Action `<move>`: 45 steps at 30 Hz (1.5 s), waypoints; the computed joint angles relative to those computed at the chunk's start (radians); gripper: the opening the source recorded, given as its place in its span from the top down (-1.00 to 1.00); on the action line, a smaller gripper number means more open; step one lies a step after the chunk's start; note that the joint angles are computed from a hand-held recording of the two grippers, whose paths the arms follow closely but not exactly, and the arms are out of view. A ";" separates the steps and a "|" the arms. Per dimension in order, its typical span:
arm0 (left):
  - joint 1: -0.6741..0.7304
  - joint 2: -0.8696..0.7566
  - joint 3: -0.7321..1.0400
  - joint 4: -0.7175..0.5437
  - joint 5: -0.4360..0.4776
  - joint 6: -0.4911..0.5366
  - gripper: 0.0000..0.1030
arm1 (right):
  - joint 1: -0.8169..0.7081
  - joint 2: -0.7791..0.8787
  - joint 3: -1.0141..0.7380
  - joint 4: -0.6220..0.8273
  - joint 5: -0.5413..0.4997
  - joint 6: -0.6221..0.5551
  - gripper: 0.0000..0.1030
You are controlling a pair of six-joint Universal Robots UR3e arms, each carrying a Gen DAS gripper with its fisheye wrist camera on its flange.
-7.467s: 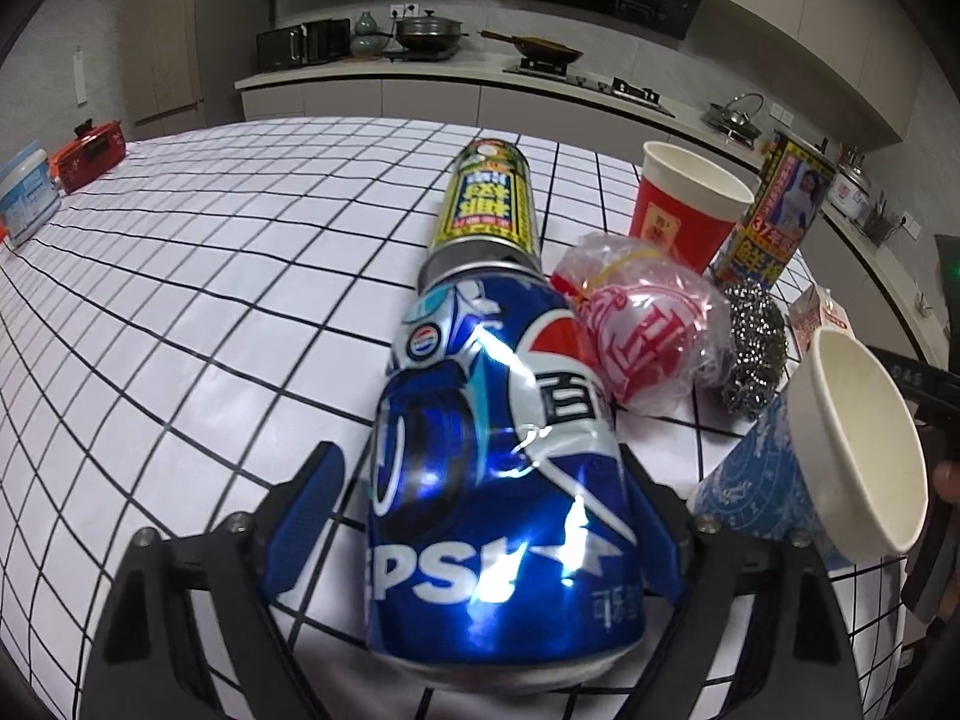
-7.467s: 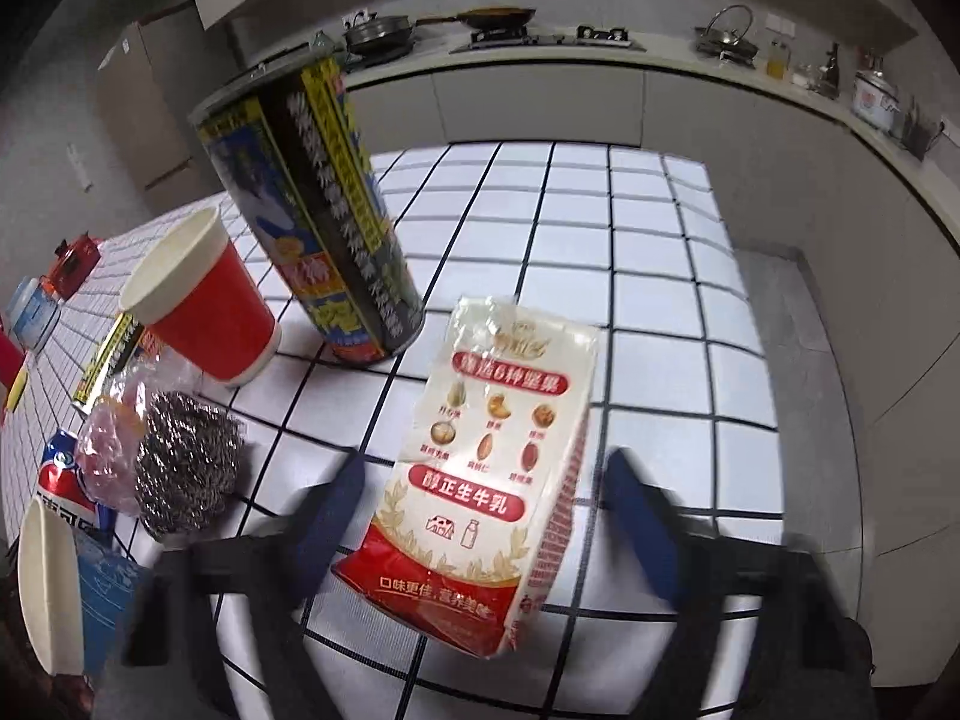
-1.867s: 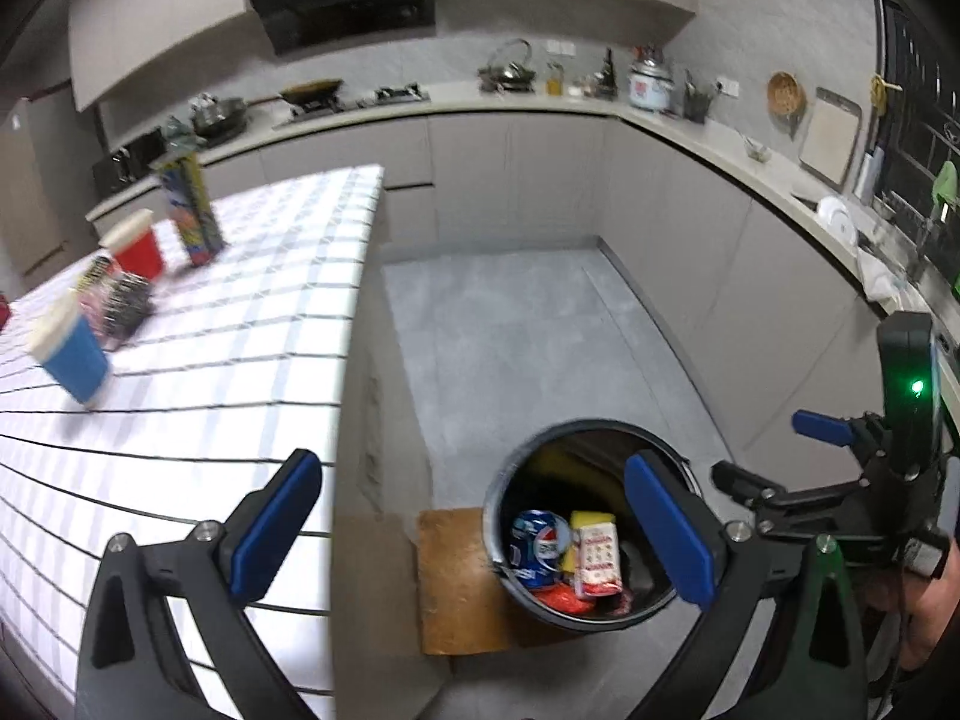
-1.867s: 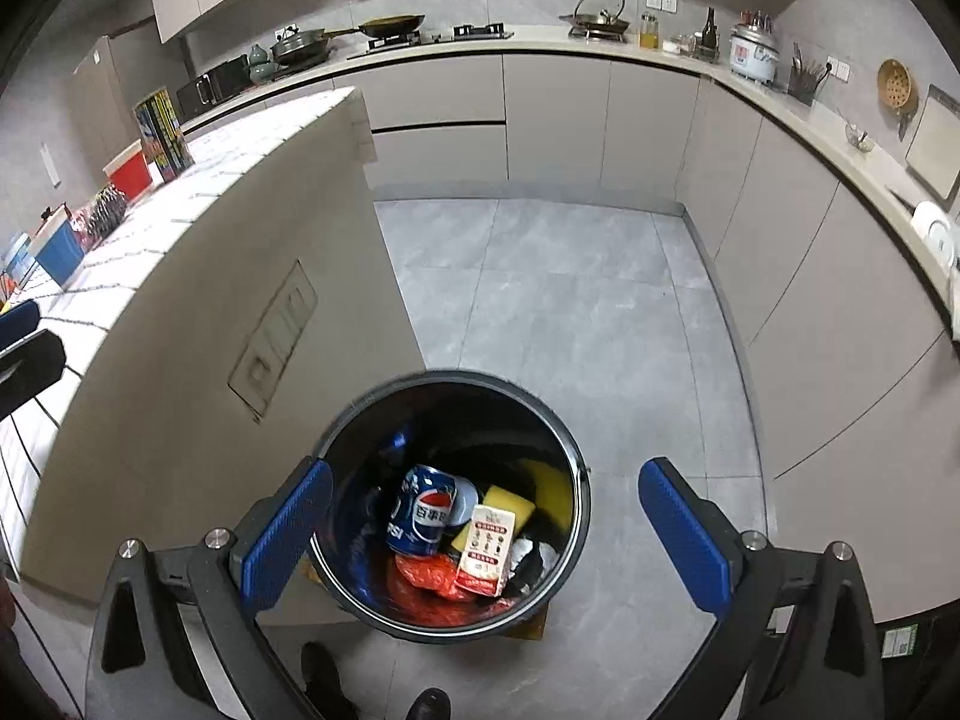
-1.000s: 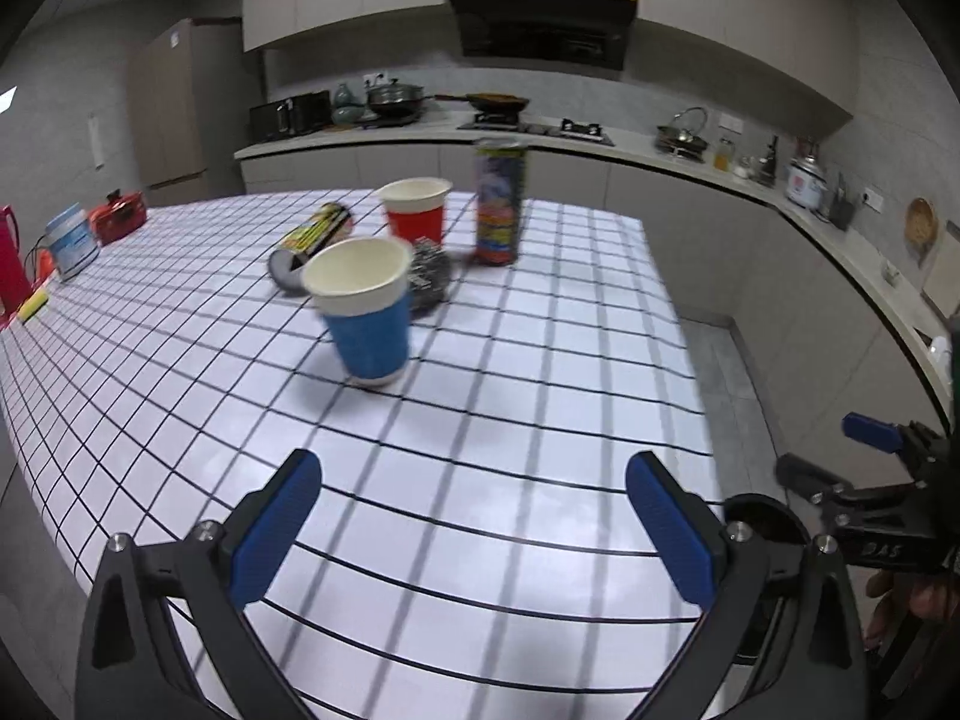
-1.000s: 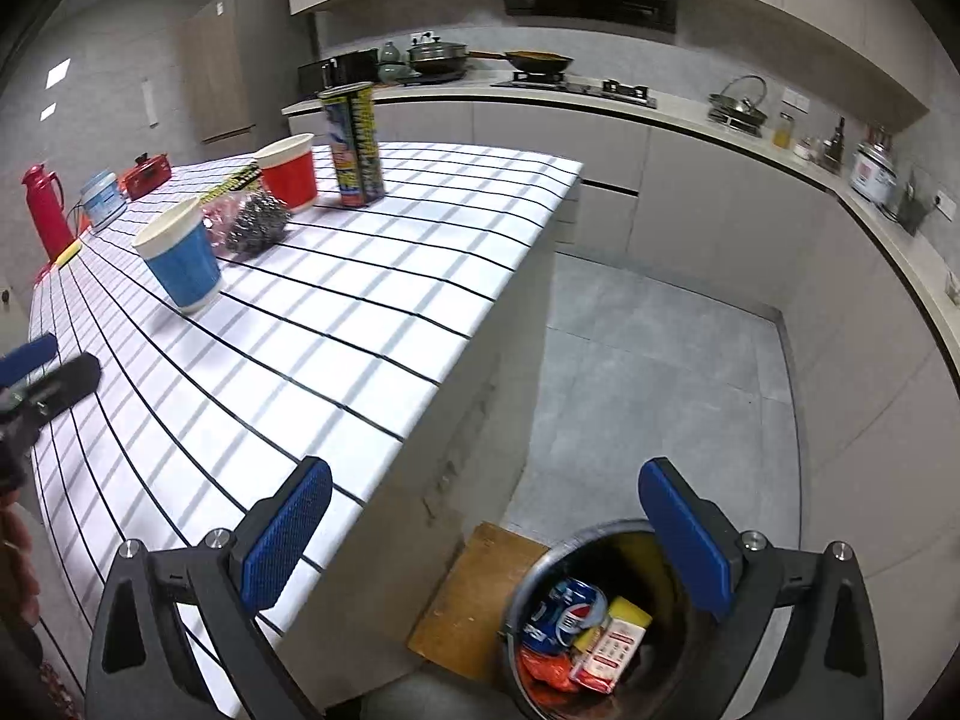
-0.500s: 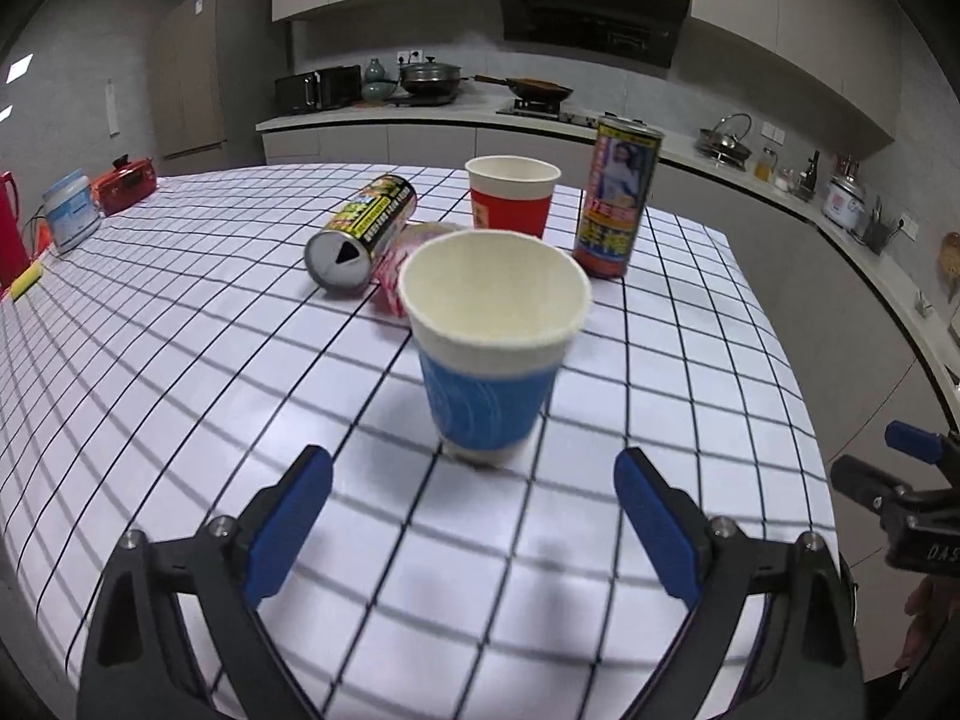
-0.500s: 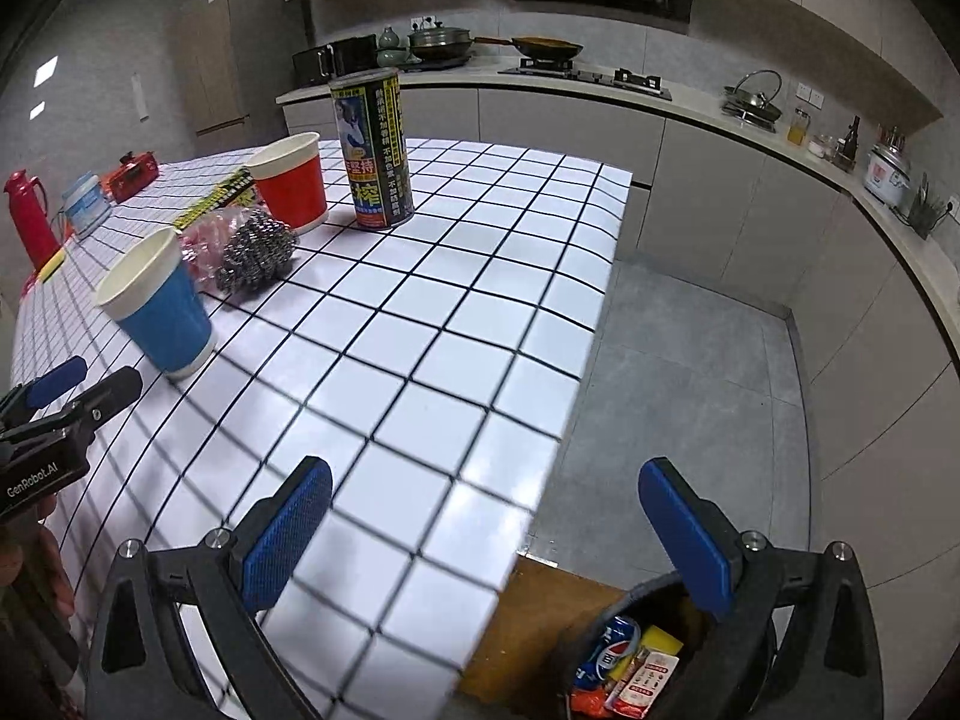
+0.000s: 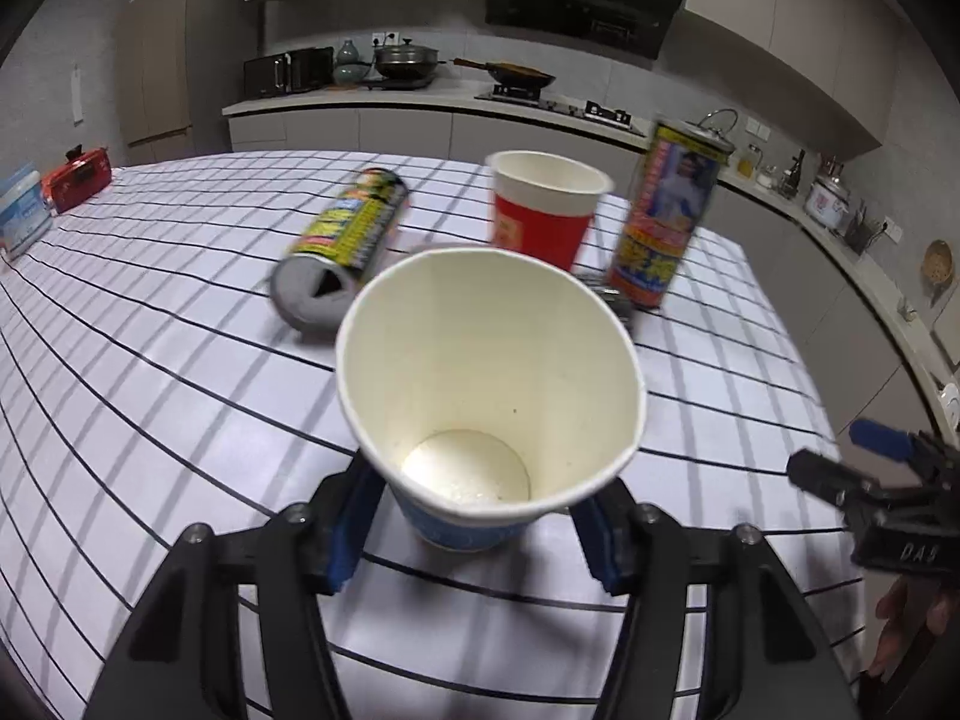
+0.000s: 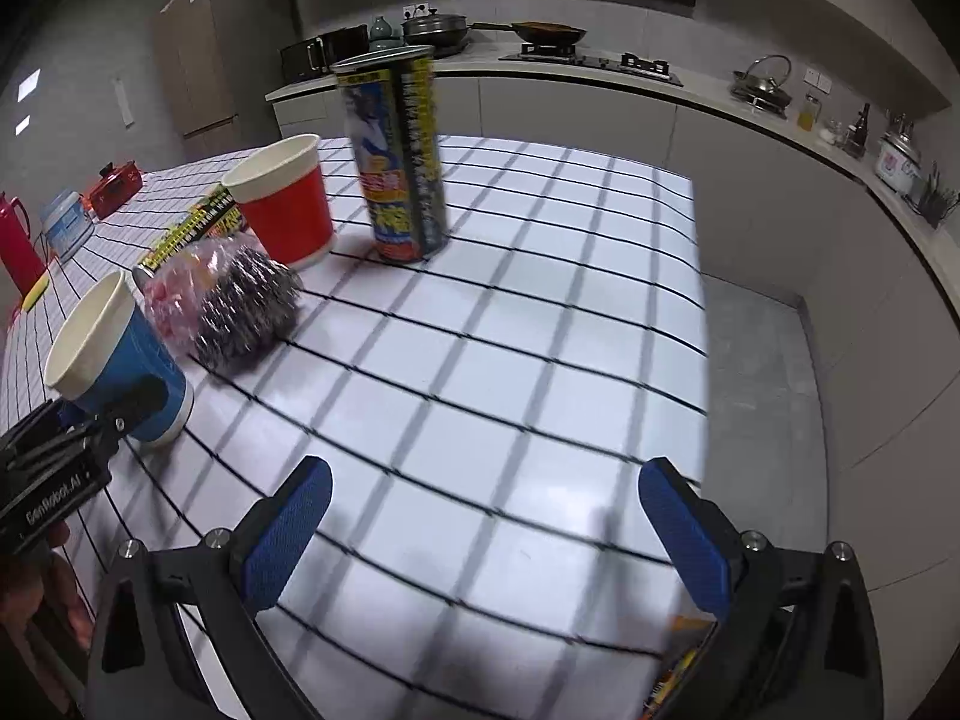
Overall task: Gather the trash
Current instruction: 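Grasp the blue paper cup with the left tool while the right tool grasps the steel wool, then carry the blue cup and steel wool scrubber over the black bin with both tools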
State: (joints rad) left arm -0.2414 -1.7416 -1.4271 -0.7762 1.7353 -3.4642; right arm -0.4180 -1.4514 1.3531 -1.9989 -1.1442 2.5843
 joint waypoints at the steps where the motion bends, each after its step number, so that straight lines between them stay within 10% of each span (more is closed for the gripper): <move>1: 0.016 0.018 -0.021 0.005 -0.001 0.013 -0.16 | 0.023 0.015 -0.012 -0.009 -0.003 0.018 -1.00; 18: 0.286 0.251 -0.283 0.034 -0.068 0.150 -0.16 | 0.299 0.292 -0.301 -0.097 -0.013 0.285 -0.99; 22: 0.317 0.263 -0.294 0.032 -0.100 0.180 -0.15 | 0.323 0.360 -0.396 -0.032 -0.018 0.308 -0.34; 27: 0.316 0.265 -0.295 0.033 -0.108 0.187 -0.15 | 0.332 0.335 -0.332 -0.048 -0.019 0.298 -0.21; 28: 0.315 0.264 -0.294 0.032 -0.109 0.187 -0.15 | 0.327 0.324 -0.312 -0.061 -0.006 0.295 0.09; 45: 0.226 0.261 -0.266 0.022 -0.086 0.156 -0.13 | 0.198 0.095 -0.063 -0.071 0.054 0.199 0.09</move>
State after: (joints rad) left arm -0.0157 -1.4809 -1.6936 -0.7543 1.6494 -3.3080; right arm -0.2202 -1.3568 1.2902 -2.0697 -1.0898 2.7831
